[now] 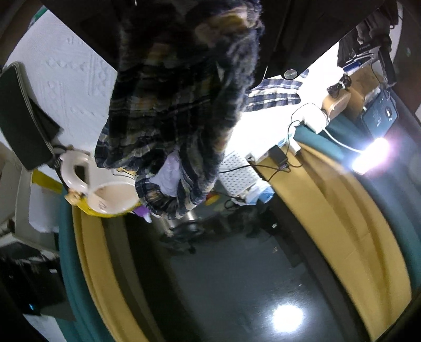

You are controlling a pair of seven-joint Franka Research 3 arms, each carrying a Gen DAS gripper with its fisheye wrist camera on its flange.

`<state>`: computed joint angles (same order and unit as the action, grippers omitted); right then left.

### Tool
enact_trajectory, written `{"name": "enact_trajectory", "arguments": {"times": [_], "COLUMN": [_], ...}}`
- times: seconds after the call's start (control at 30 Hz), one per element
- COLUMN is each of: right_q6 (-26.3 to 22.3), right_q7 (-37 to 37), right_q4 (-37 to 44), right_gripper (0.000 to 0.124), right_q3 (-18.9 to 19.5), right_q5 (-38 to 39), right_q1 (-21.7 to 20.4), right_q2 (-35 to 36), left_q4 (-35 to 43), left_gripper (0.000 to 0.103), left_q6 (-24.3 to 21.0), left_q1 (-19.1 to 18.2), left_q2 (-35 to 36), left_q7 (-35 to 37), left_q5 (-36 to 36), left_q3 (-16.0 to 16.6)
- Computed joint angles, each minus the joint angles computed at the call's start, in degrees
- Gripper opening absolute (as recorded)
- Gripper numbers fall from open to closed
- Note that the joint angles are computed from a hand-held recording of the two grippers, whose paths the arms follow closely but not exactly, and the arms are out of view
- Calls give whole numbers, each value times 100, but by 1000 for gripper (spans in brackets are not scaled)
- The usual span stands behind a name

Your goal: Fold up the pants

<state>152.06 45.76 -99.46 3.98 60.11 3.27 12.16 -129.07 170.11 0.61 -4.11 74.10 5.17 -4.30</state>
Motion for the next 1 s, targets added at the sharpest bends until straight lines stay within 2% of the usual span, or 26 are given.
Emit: {"name": "enact_trajectory", "arguments": {"times": [0.13,0.53,1.0], "right_q6": [87,50,-343], "right_q7": [83,365,1123], "right_q4": [64,447,1045], "right_gripper": [5,5,5], "right_q3": [38,220,307], "right_q5": [-276,-1082,-2375], "right_q1": [138,530,923], "right_q2": [-15,245,878], "left_q4": [-80,-221,-412], "left_gripper": [59,61,63], "left_q6": [104,448,906], "left_q1": [-83,-538,-835], "left_q2": [-8,-75,-140], "left_q7": [365,2322,3422], "left_q5": [-366,-2391,-3699], "left_q3": [58,327,679]}}
